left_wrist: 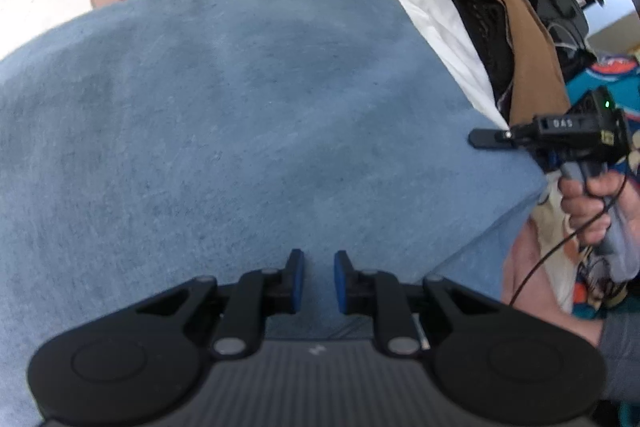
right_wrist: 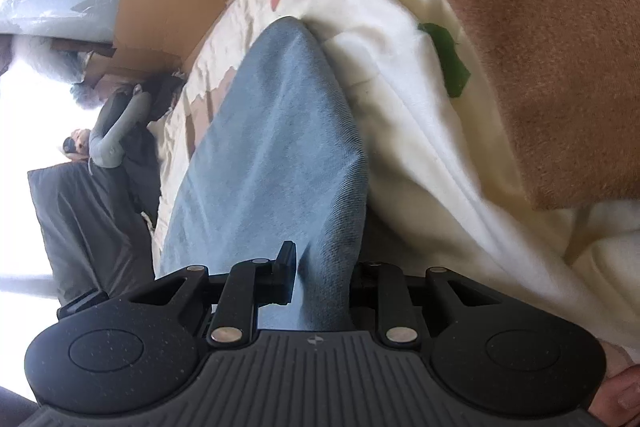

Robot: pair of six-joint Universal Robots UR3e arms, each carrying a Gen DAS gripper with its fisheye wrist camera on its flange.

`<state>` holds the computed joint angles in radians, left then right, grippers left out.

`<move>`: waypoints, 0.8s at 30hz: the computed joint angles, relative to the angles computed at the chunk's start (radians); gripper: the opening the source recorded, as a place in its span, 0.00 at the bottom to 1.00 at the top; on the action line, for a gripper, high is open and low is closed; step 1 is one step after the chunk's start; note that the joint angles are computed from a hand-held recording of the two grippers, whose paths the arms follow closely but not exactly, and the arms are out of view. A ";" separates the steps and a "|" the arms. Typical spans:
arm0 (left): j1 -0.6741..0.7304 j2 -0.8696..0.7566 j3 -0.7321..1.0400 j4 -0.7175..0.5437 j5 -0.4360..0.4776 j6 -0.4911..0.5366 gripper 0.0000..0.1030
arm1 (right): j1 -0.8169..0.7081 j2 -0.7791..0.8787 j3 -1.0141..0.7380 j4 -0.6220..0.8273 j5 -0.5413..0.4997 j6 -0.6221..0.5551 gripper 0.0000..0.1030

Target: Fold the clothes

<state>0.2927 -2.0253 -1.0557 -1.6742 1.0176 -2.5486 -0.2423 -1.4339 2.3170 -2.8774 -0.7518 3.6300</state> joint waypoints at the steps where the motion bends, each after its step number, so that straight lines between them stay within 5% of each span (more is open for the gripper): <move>1: -0.002 0.001 0.001 0.000 0.002 0.009 0.17 | 0.001 0.005 -0.002 -0.004 -0.003 0.003 0.23; 5: 0.001 0.013 -0.020 0.006 -0.003 0.024 0.17 | 0.013 0.020 -0.015 -0.011 -0.014 0.014 0.20; 7: 0.002 0.004 -0.011 -0.002 -0.007 0.023 0.17 | 0.017 0.017 -0.023 0.000 -0.019 0.010 0.09; 24: 0.039 0.050 -0.103 0.026 -0.035 0.059 0.16 | 0.163 -0.135 -0.326 0.391 -0.174 0.021 0.07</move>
<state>0.3313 -1.9758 -1.1583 -1.6479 0.9822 -2.4898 -0.0793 -1.5690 1.9915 -2.4862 -0.9256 3.6510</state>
